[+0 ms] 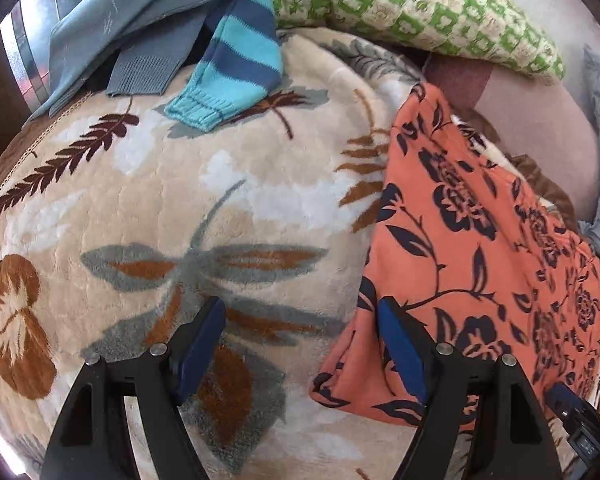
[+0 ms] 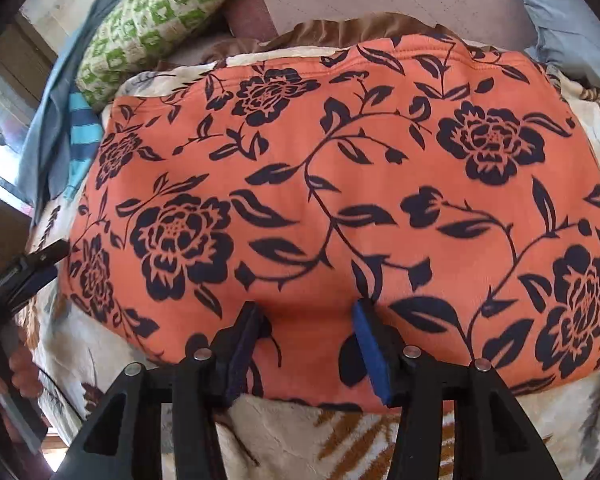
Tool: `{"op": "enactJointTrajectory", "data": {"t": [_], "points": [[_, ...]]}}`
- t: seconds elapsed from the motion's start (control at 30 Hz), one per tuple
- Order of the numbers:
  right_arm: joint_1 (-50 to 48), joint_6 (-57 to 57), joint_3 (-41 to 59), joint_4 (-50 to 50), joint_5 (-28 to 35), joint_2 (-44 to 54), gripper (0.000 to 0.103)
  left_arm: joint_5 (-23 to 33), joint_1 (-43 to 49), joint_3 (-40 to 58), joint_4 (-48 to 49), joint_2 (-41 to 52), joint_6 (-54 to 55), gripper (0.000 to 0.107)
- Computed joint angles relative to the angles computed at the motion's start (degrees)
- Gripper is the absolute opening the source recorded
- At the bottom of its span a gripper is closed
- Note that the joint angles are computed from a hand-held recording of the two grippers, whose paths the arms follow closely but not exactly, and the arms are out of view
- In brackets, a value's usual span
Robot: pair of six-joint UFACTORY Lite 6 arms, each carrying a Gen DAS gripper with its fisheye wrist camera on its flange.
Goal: Fold small clothes
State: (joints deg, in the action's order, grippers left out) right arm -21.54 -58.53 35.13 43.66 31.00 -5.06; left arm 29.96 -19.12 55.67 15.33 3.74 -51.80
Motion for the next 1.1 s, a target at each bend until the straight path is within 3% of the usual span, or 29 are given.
{"op": "enactJointTrajectory", "data": {"t": [0.1, 0.2, 0.27, 0.33, 0.5, 0.6, 0.67, 0.8, 0.93, 1.03, 1.1], "points": [[-8.1, -6.8, -3.5, 4.0, 6.8, -7.9, 0.053, -1.4, 1.8, -2.9, -2.7, -4.3, 0.1, 0.079], [-21.9, -21.2, -5.0, 11.5, 13.3, -11.2, 0.053, 0.2, -0.8, -5.3, 7.7, -9.8, -10.9, 0.079], [-30.3, -27.5, -2.2, 16.5, 15.1, -6.7, 0.053, 0.5, -3.1, -7.1, 12.9, -13.3, -16.3, 0.079], [-34.0, -24.1, 4.6, 18.3, 14.4, 3.4, 0.052, -0.6, -6.5, -7.8, 16.4, -15.1, -19.5, 0.079], [-35.9, -10.2, 20.0, 14.7, 20.9, 21.3, 0.053, -0.5, -17.5, -0.2, 24.9, -6.2, -23.3, 0.079], [-33.0, -0.5, 25.1, 6.0, 18.8, 27.1, 0.049, 5.0, -19.7, 7.8, 19.9, 5.6, -17.2, 0.079], [-34.1, 0.3, 27.2, 6.0, 21.1, 28.4, 0.047, 6.8, -20.0, 9.5, 19.4, 9.5, -17.1, 0.081], [-34.0, -7.3, 23.6, 9.8, 19.3, 20.9, 0.048, 5.9, -19.7, 8.1, 19.4, 5.7, -19.0, 0.081], [-34.4, -14.6, 23.0, 15.0, 22.9, 19.6, 0.048, 3.1, -19.0, 0.9, 18.6, -1.9, -23.1, 0.081], [-30.2, -4.6, 26.8, 7.5, 16.1, 24.5, 0.05, 2.0, -18.9, -5.4, 17.9, -8.4, -26.9, 0.081], [-30.9, 0.6, 31.1, 5.1, 17.6, 31.4, 0.05, -0.1, -19.4, -11.1, 16.8, -13.9, -29.6, 0.081]]}}
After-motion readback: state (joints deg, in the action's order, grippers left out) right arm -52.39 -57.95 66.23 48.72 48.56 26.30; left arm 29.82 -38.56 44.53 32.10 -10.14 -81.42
